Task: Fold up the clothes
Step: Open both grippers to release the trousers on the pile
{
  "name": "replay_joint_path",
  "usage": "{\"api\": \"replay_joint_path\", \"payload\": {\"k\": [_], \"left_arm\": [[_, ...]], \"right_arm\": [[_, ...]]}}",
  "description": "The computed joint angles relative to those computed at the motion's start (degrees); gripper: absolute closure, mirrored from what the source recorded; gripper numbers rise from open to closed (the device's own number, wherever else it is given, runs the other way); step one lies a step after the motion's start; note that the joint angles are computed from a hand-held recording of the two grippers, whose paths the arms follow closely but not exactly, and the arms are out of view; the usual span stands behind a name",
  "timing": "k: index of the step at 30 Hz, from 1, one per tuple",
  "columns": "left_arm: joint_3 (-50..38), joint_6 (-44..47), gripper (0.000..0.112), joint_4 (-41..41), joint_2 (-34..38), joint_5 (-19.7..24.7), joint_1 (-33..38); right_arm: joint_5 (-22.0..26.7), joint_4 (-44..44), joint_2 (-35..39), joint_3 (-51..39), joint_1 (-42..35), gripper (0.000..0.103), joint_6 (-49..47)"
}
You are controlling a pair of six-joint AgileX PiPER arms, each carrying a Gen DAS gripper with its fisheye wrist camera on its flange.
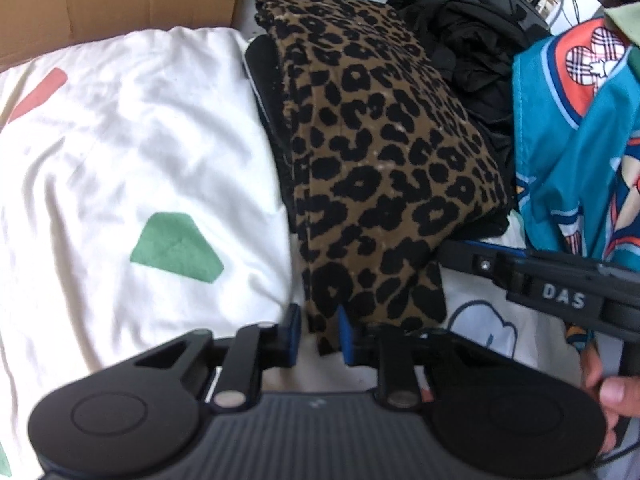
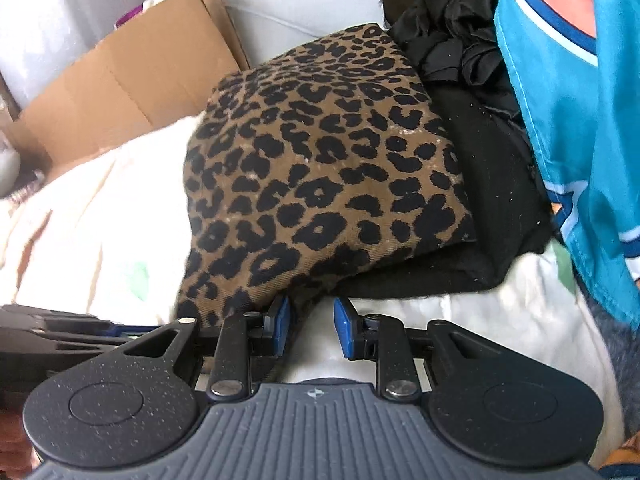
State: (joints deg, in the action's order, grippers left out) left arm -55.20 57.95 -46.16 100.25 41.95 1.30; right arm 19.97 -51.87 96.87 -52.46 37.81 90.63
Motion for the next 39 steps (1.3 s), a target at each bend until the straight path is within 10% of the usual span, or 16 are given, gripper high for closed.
{"api": "replay_joint_path", "payload": {"k": [17,26,34,39], "left_arm": [[1.0,-4.8,0.090,2.3,-3.8,2.6,1.9],[-3.5,-12.2,0.069,9.5,-9.5,10.1,3.6],[-10.5,-22.1,0.040,16.3,-13.3,18.6,3.6],[-17.9,-26.8,0.028,20.4,-14.3,25.5,3.5]], "right_arm": [[0.5,11.4,2.2,-0.8,2.4,0.083,-6.7],[11.1,20.8,-2.0,-4.9,4.5,0.079,-12.0],[23.5,27.5,-6.7,-11.9,5.0,0.055,-17.8],[31.6,28.3,-8.9,-17.1,7.5,0.013,-17.2]]}}
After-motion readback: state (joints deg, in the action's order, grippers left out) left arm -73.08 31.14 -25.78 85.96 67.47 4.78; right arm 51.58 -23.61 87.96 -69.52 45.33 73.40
